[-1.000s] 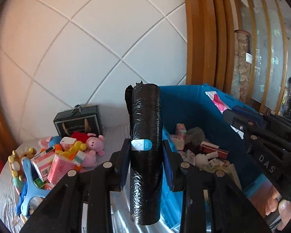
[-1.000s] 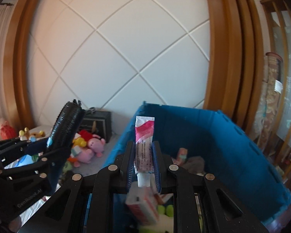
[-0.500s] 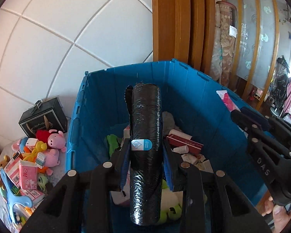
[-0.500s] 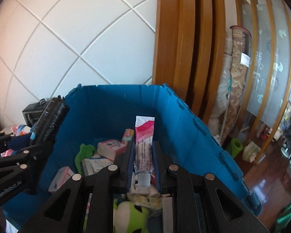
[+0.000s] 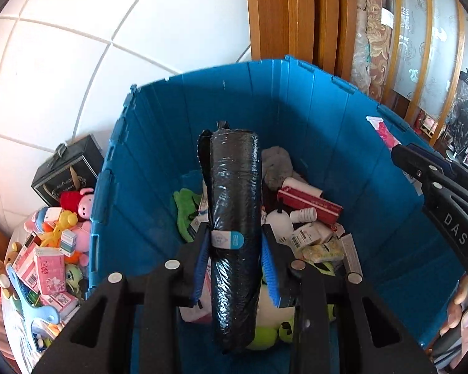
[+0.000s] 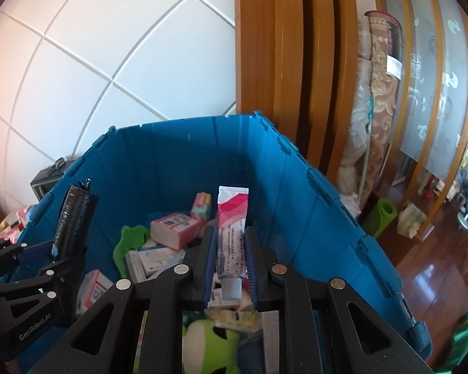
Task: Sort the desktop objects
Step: 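Carry the toothpaste tube and black bag roll over the crate, then open both grippers to drop the tube and bag roll into the crate, then lift both grippers out of the crate back toward the pile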
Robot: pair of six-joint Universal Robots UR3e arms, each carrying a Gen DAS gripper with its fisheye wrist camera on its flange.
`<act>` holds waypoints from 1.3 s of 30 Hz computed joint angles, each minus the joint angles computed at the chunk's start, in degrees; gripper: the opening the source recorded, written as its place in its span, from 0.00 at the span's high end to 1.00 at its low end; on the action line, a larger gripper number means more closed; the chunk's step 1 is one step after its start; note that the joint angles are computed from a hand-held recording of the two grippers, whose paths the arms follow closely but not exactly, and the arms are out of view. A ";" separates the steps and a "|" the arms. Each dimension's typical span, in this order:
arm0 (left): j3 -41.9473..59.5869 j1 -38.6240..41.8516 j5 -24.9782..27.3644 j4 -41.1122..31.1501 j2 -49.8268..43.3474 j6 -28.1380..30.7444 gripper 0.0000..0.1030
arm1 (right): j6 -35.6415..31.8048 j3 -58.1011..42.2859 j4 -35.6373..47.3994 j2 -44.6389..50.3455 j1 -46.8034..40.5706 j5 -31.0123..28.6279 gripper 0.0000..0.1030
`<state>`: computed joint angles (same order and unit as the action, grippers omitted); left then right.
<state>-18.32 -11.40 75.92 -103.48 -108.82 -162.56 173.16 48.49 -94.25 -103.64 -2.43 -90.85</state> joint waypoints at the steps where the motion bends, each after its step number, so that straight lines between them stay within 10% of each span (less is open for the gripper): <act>1: 3.94 -0.27 0.45 -2.69 -2.02 -0.21 0.70 | -0.53 -0.64 0.52 0.60 0.77 -0.59 0.82; 8: -7.32 -1.35 2.48 5.85 3.50 -1.70 0.70 | -1.91 1.17 -2.11 1.40 5.96 -6.44 0.76; 12: -8.86 -0.87 2.05 7.06 4.22 -1.81 0.70 | -1.46 2.20 -3.28 -0.39 2.68 -2.67 0.05; 13: -9.31 -0.83 2.20 7.59 4.41 -2.04 0.70 | -1.31 3.29 -4.81 -1.19 2.58 -2.54 0.00; 18: -13.20 -1.69 4.43 11.44 6.17 -2.75 0.66 | -1.60 8.06 -13.09 -1.37 10.14 -11.46 0.00; 21: -17.28 -2.13 5.10 15.52 8.39 -2.51 0.46 | -2.18 8.08 -14.28 -0.16 13.60 -15.86 0.00; 28: -29.77 -2.61 6.62 28.65 15.00 -2.79 0.32 | -3.24 13.35 -17.00 -5.61 5.43 -5.29 0.00; 33: -34.50 5.39 -3.95 29.99 20.12 -2.73 0.32 | -5.88 16.00 -15.45 -10.74 -5.41 8.95 0.00; 39: -35.42 21.55 -21.61 21.69 27.39 -0.45 0.30 | -6.65 18.30 -15.50 -12.95 -6.59 11.88 0.00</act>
